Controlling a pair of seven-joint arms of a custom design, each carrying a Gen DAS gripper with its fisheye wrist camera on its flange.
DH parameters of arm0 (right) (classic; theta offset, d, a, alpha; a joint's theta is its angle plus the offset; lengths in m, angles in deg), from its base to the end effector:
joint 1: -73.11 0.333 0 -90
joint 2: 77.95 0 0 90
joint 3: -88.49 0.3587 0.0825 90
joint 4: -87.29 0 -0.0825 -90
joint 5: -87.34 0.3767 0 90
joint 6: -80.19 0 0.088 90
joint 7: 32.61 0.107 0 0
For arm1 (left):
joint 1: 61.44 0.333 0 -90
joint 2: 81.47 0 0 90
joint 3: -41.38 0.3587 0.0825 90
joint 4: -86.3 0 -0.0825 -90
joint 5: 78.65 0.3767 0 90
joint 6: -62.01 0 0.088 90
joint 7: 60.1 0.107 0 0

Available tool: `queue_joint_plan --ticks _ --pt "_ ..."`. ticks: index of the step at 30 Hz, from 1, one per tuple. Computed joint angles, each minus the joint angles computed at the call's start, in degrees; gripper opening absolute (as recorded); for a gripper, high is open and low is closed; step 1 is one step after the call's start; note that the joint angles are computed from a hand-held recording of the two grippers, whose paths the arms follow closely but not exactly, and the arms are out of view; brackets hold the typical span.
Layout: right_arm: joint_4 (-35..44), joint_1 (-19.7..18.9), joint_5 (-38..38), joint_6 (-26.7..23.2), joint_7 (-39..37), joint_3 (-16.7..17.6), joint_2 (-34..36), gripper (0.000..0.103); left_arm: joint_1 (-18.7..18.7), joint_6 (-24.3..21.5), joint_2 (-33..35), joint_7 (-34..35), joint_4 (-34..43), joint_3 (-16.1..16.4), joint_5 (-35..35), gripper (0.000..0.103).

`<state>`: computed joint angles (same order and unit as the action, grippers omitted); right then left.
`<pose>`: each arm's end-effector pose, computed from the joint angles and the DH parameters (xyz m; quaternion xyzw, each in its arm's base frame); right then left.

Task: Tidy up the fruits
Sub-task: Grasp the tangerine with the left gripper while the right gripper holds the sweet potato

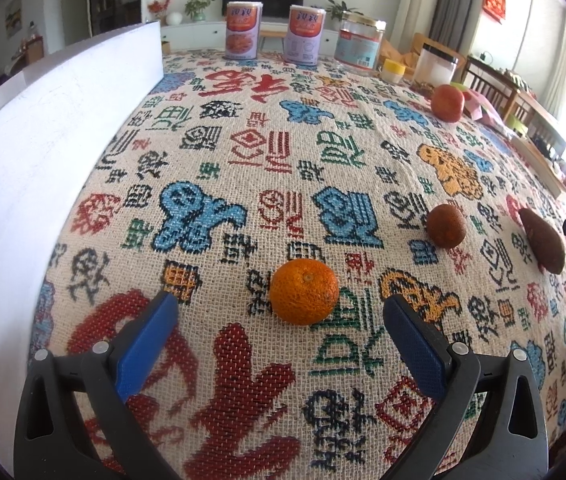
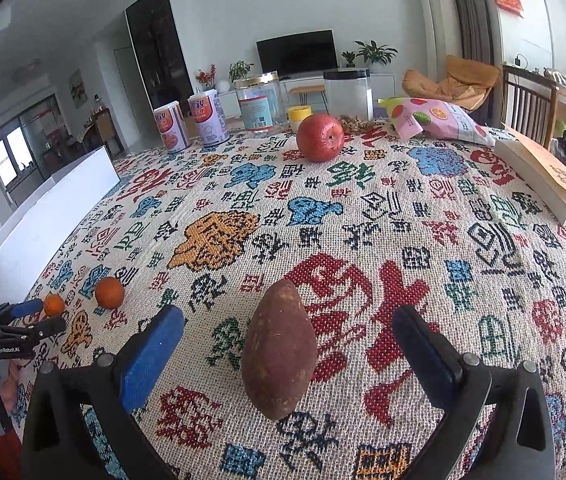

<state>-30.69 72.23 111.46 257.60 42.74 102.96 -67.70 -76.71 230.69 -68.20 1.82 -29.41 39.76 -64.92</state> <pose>0.6177 0.1044 0.4958 -0.6591 0.6229 -0.2088 0.3660 0.6104 -0.2002 0.4629 -0.6577 0.6708 -0.2892 0.1837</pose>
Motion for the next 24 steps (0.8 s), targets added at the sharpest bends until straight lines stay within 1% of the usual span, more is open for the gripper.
queue_joint_plan --ticks 1,2,3,4,5,6,7,8,9,10,11,12,13,14,15,16,17,18,19,20,21,22,23,24 --pt "-0.21 -1.01 1.35 -0.11 -0.85 0.73 -0.26 0.103 2.32 1.37 -0.46 2.98 -1.00 -2.50 -3.88 0.102" --pt "-0.66 -1.15 1.92 -0.13 -0.72 0.42 -0.65 0.103 3.58 2.21 -0.95 4.98 -1.85 -3.99 -6.76 0.102" --pt "-1.03 -1.05 2.22 -0.30 -0.22 -0.21 -0.97 0.103 4.15 3.05 -1.55 6.37 -2.76 -4.85 -8.87 0.102" --pt "-1.35 -1.48 3.50 -0.67 -0.40 -0.25 -1.28 0.103 3.96 4.07 -2.08 7.12 -3.69 -5.00 -9.79 0.101" --pt "-1.48 -2.72 6.56 -1.30 -2.28 0.72 -1.59 0.103 3.17 4.74 -2.40 7.58 -4.22 -4.61 -9.51 0.101" --pt "-1.30 -3.87 10.51 -2.16 -5.10 1.76 -1.77 0.103 1.06 4.79 -2.47 6.82 -4.15 -2.71 -6.75 0.101" --pt "-1.08 -4.98 14.89 -3.25 -8.32 2.81 -2.03 0.103 -2.65 3.73 -2.26 3.49 -3.23 1.20 -0.55 0.101" --pt "-0.75 -5.42 18.00 -4.29 -10.69 3.18 -2.19 0.103 -5.87 1.36 -1.62 -0.50 -1.41 4.48 5.90 0.101" --pt "-0.35 -5.83 21.30 -5.37 -13.63 3.65 -2.38 0.103 -7.29 -1.40 -0.70 -2.97 0.71 5.77 10.04 0.100" --pt "-0.06 -5.95 24.02 -6.24 -16.45 3.90 -2.72 0.102 -7.54 -3.30 0.23 -4.39 2.44 5.92 12.04 0.099" --pt "-0.13 -5.31 24.71 -6.04 -17.35 3.50 -3.08 0.102 -7.05 -4.18 1.07 -5.13 3.67 5.45 12.53 0.095" --pt "-0.33 -4.39 24.54 -5.62 -17.23 2.83 -3.43 0.102 -5.90 -4.93 1.77 -5.01 4.61 4.38 11.70 0.080" --pt "-0.17 -3.70 24.78 -6.20 -17.47 2.24 -3.63 0.102 -4.20 -6.15 2.49 -3.65 5.62 2.50 9.49 0.071" --pt "0.24 -3.31 25.85 -7.81 -18.61 1.89 -3.75 0.101 -3.81 -5.50 2.64 -4.31 5.66 2.34 9.79 0.066" --pt "0.84 -2.98 27.23 -10.09 -20.34 1.69 -3.76 0.097 -2.51 -4.39 2.32 -2.91 4.91 1.25 8.66 0.044" --pt "1.29 -2.39 27.50 -12.25 -21.35 1.30 -3.78 0.094 -2.61 -4.31 1.89 -2.90 4.49 1.49 9.50 0.032" --pt "1.72 -1.39 26.40 -14.29 -21.74 0.89 -3.62 0.087 -1.73 -4.51 1.45 -1.20 4.06 0.58 8.64 0.029" --pt "2.17 -0.27 24.66 -16.12 -21.80 0.40 -3.44 0.083 -0.32 -4.15 0.73 1.06 3.11 -0.84 6.44 0.029" --pt "2.17 1.50 20.06 -16.99 -19.52 -0.51 -3.39 0.083 0.77 -3.43 -0.42 2.81 1.58 -1.82 4.51 0.029" --pt "2.00 2.90 17.57 -16.51 -19.07 -1.22 -3.61 0.078 1.34 -2.86 -1.69 3.97 0.12 -2.23 3.49 0.028" --pt "1.86 3.80 16.50 -16.73 -18.89 -1.98 -3.89 0.070 1.76 -2.07 -3.08 4.68 -1.48 -2.38 2.92 0.028" --pt "1.99 4.34 16.21 -17.80 -17.50 -3.03 -4.11 0.066 2.49 -0.94 -4.52 5.65 -3.23 -2.78 1.75 0.028" --pt "1.63 4.59 17.07 -18.17 -15.66 -4.22 -4.64 0.065 3.70 0.22 -5.89 7.58 -4.96 -3.75 -0.92 0.028" --pt "0.62 4.60 19.24 -17.48 -14.63 -5.36 -5.57 0.065 5.00 1.18 -6.90 10.02 -6.34 -4.92 -4.58 0.028"
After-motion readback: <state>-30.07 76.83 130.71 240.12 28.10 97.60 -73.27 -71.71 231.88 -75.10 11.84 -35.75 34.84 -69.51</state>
